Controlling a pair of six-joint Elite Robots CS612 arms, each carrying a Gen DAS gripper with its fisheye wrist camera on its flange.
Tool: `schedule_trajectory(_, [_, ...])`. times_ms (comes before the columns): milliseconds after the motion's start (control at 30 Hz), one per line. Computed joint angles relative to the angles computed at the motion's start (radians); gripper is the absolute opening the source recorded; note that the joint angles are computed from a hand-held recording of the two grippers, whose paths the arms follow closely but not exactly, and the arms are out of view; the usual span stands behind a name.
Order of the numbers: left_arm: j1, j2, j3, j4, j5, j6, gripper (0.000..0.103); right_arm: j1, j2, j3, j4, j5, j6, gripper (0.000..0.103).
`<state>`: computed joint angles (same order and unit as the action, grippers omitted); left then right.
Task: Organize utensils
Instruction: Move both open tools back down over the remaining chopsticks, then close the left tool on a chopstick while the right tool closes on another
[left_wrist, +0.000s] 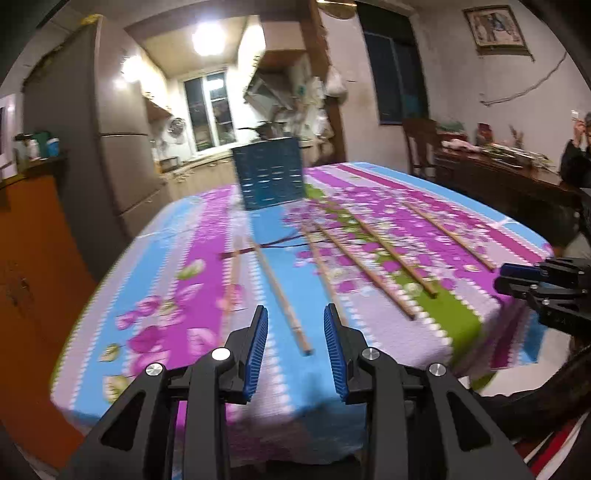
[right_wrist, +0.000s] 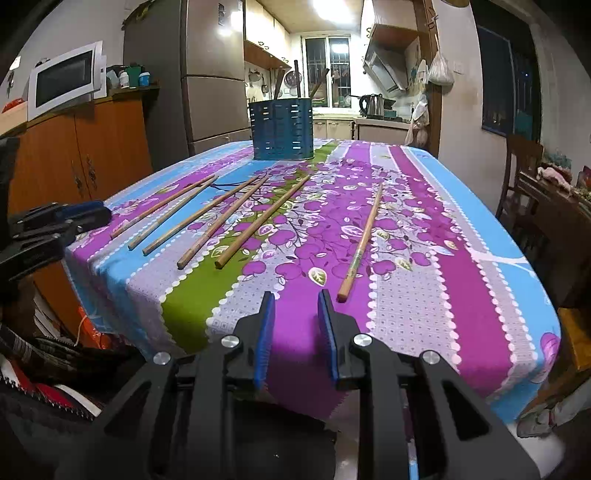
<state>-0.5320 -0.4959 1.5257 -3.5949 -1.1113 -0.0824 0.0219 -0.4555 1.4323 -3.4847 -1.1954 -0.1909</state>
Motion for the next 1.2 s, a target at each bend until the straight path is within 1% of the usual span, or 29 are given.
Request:
schedule_trajectory(67, [0.007,-0.001,0.003,0.020,0.026,-0.014,0.033,0.002,0.002,-0.007,0.008,0.004,-0.004,0.023])
schedule_trajectory(100, [0.013,0.001,-0.001,0.045,0.045,-0.032,0.033,0.003,0.002,-0.009,0.010,0.003,-0.001,0.023])
schedule_trajectory(167, [0.019,0.000,0.000,0.059,0.043,-0.050,0.033,0.004,0.001,-0.016,0.026,0.007,0.010,0.023])
schedule_trajectory(200, [0.022,0.001,0.001,0.056,0.029,-0.052,0.033,0.004,-0.001,-0.020,0.042,0.016,0.010,0.023])
schedule_trajectory(300, [0.023,0.004,-0.011,0.076,-0.024,-0.020,0.033,0.009,-0.005,-0.035,0.087,0.034,-0.021,0.023])
schedule_trajectory(367, [0.016,0.015,-0.030,0.091,-0.022,0.012,0.033,0.015,-0.006,-0.046,0.111,0.046,-0.060,0.023])
schedule_trajectory(433, [0.014,0.025,-0.048,0.112,-0.014,0.021,0.033,0.020,-0.003,-0.056,0.116,0.061,-0.081,0.023])
schedule_trajectory(500, [0.015,0.030,-0.055,0.128,-0.019,0.026,0.031,0.022,0.002,-0.064,0.119,0.071,-0.079,0.023])
schedule_trajectory(600, [0.019,0.033,-0.057,0.119,-0.030,0.041,0.031,0.025,0.007,-0.073,0.142,0.082,-0.065,0.023])
schedule_trajectory(667, [0.021,0.034,-0.058,0.122,-0.053,0.048,0.031,0.026,0.009,-0.075,0.147,0.078,-0.060,0.023])
schedule_trajectory(800, [0.017,0.044,-0.071,0.125,-0.039,0.054,0.032,0.027,0.007,-0.071,0.136,0.058,-0.070,0.023])
schedule_trajectory(867, [0.016,0.047,-0.070,0.118,-0.037,0.047,0.028,0.026,0.006,-0.068,0.135,0.061,-0.074,0.023])
schedule_trajectory(933, [0.016,0.048,-0.068,0.109,-0.055,0.039,0.012,0.025,0.009,-0.069,0.131,0.064,-0.067,0.023])
schedule_trajectory(967, [0.016,0.049,-0.068,0.104,-0.061,0.040,0.010,0.024,0.009,-0.066,0.124,0.062,-0.057,0.023])
schedule_trajectory(1067, [0.019,0.053,-0.070,0.091,-0.071,0.034,0.010,0.024,0.010,-0.057,0.104,0.047,-0.032,0.023])
schedule_trajectory(1200, [0.030,0.056,-0.073,0.078,-0.092,-0.006,0.009,0.027,0.010,-0.050,0.077,0.031,-0.004,0.023])
